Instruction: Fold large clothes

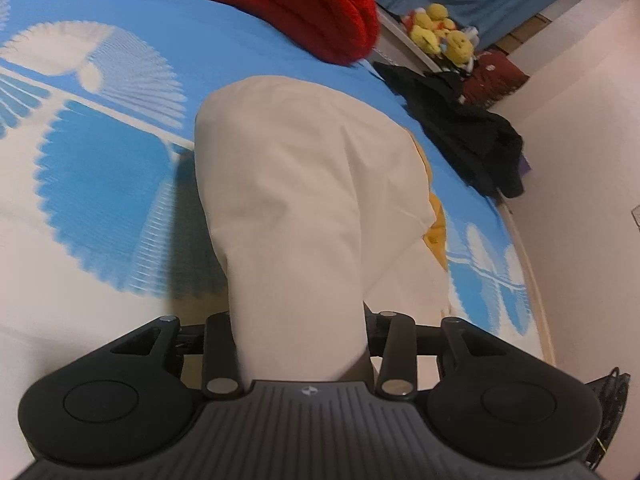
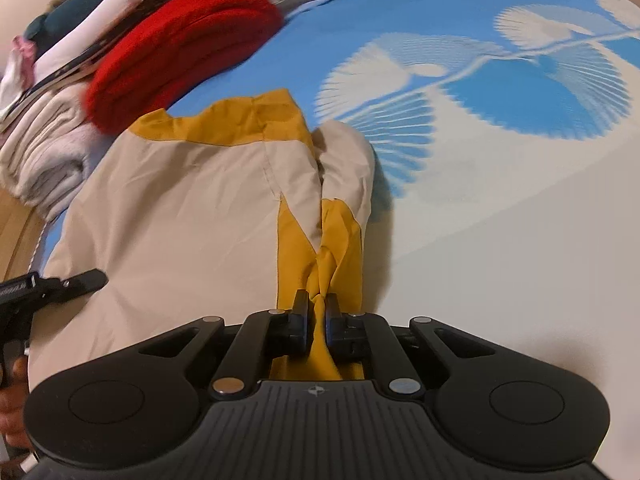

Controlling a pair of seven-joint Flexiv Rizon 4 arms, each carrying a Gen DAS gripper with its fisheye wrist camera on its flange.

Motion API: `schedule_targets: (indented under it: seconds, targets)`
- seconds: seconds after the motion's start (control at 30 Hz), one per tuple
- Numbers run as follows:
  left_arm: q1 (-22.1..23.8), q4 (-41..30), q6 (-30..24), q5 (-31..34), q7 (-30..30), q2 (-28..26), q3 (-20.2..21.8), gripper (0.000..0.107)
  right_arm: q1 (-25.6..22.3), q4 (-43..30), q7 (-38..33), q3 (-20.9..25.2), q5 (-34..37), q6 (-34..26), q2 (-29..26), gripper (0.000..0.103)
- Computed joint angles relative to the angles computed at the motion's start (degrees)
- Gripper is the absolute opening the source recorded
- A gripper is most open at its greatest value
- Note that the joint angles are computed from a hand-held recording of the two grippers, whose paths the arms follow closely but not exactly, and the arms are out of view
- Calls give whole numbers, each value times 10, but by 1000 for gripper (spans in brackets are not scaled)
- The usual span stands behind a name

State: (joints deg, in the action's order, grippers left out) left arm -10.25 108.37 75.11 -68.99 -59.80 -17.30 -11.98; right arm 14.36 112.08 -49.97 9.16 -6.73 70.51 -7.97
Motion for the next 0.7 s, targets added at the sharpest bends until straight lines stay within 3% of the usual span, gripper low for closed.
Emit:
schedule_targets:
  seconds: [0.07, 0.13, 0.2, 0.3, 0.33, 0.43, 0.47, 0.53, 0.6, 0.7]
  targets:
    - [9, 0, -21, 39, -26, 1, 18, 57, 11, -5, 13, 0, -18, -2, -6, 7]
    - [12, -5, -51, 160, -113, 4, 60, 71, 20, -11, 29, -3, -37, -14, -11, 7]
    - [2, -11, -70, 307, -197, 14, 107, 73, 26, -13, 48, -7, -58, -27, -13, 7]
    - [-15, 2, -37, 451, -252, 52, 142, 73, 31, -8, 76, -13, -87, -33, -9, 7]
    - [-17, 5, -26, 480, -259, 63, 142, 73, 34, -7, 91, -16, -102, -36, -9, 7]
    - [1, 45, -6, 450, -192, 101, 97, 73, 37, 7, 126, -23, -150, -36, -3, 7]
    - [1, 51, -16, 458, -188, 105, 93, 73, 40, 15, 146, -28, -183, -31, 1, 8]
    - [-5, 42, -68, 542, -228, 95, 104, 76, 46, 37, 211, -41, -274, -17, 12, 12]
    - [-21, 38, -59, 657, -309, 94, 127, 79, 45, 56, 291, -52, -380, -5, 25, 15]
    - [-21, 52, -39, 725, -382, 140, 137, 80, 26, 69, 413, -51, -530, 1, 55, 15]
